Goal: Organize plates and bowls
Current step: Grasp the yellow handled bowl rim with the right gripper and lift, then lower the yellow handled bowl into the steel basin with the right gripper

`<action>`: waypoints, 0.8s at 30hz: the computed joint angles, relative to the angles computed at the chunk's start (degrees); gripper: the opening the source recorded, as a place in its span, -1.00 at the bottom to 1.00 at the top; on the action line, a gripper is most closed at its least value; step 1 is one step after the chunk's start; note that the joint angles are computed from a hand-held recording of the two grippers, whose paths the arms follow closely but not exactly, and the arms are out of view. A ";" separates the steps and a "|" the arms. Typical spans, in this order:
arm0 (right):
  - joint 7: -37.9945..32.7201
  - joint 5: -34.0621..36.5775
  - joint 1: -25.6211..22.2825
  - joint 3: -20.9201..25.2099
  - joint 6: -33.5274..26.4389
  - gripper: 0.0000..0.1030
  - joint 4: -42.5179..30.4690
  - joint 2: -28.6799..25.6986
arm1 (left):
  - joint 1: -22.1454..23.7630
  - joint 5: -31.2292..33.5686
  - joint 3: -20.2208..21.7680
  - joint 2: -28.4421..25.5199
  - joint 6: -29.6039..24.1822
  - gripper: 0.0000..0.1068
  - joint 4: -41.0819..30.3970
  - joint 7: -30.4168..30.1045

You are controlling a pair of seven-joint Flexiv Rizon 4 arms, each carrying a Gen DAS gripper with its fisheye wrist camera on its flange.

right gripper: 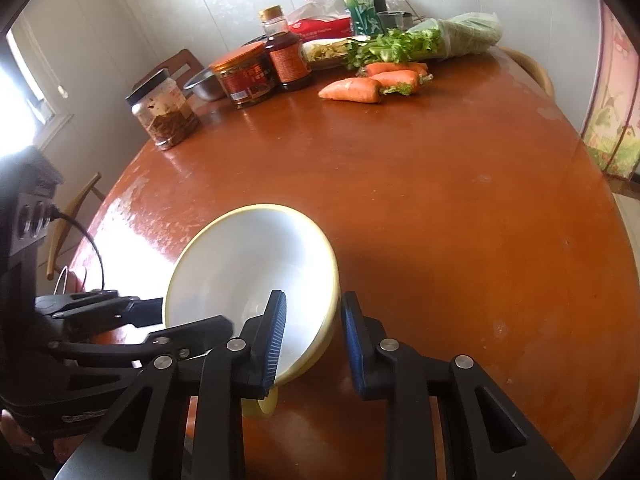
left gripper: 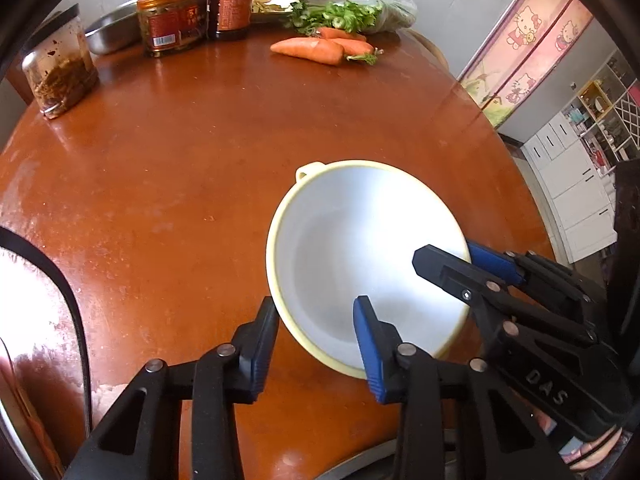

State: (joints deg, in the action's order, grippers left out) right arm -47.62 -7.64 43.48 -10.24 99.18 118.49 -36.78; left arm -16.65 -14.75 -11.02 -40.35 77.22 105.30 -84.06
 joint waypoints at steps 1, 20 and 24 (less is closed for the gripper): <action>0.06 0.07 0.50 -0.43 -0.09 -0.44 0.12 0.10 | 0.05 -0.10 -0.01 0.00 0.10 -0.33 0.07 -0.15; -1.11 0.73 6.24 -3.98 1.42 -0.44 1.92 4.45 | 3.93 -1.32 -2.71 7.13 7.18 -0.39 8.23 -0.10; -1.64 2.11 10.41 -7.28 2.23 -0.44 3.40 5.66 | 4.43 -1.31 -3.36 9.06 9.02 -0.39 10.59 0.05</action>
